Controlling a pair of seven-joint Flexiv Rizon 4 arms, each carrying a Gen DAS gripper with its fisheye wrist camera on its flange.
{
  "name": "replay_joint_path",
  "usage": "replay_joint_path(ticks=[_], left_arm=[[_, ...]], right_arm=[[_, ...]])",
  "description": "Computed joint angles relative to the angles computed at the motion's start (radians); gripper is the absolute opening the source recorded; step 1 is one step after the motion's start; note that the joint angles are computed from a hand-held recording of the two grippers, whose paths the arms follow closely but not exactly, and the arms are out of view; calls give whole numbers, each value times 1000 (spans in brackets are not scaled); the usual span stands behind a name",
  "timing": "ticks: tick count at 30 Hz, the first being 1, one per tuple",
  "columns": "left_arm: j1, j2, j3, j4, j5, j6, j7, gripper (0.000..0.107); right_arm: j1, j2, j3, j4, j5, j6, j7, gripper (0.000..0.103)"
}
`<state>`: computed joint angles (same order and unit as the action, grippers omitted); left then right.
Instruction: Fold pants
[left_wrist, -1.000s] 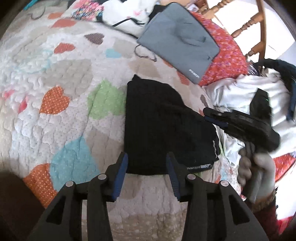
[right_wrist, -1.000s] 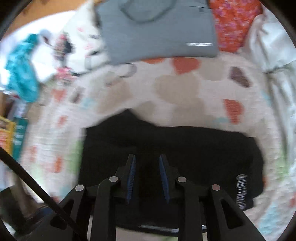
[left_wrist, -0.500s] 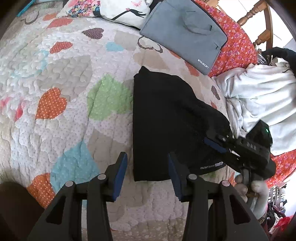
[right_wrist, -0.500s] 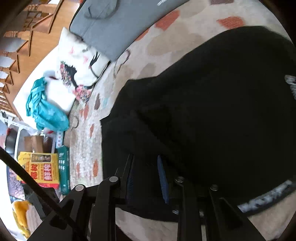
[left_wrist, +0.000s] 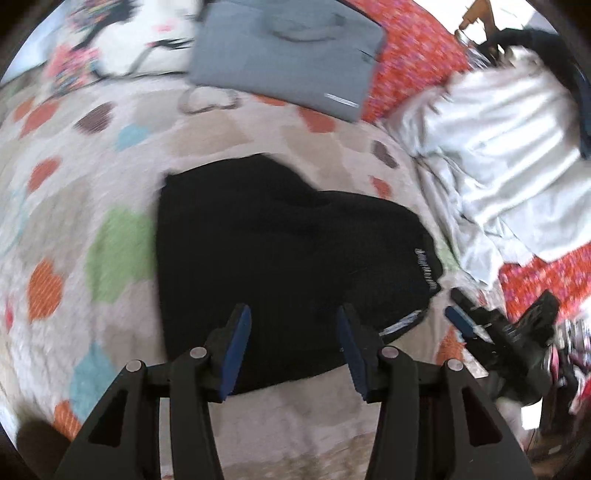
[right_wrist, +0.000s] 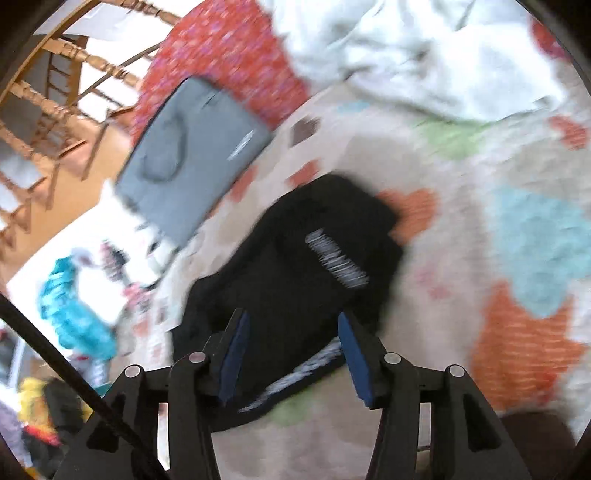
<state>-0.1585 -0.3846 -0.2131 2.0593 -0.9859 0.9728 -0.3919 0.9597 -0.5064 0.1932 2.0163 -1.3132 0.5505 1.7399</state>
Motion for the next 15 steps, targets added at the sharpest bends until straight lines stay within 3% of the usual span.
replay_joint_path(ticks=[2,6,15], left_arm=[[-32,-5,0,-47,100,-32,-45,55],[-79,-17,-27,-113,183,-49,-93,56],[-227,-240,-37,-468,493,-178,-334,60]], right_arm=[[1,-8,9,-2,36,-4,-12,59],[0,3,1,24,2,7,35,59],[-30,3,-10,79,-106,62,244,62]])
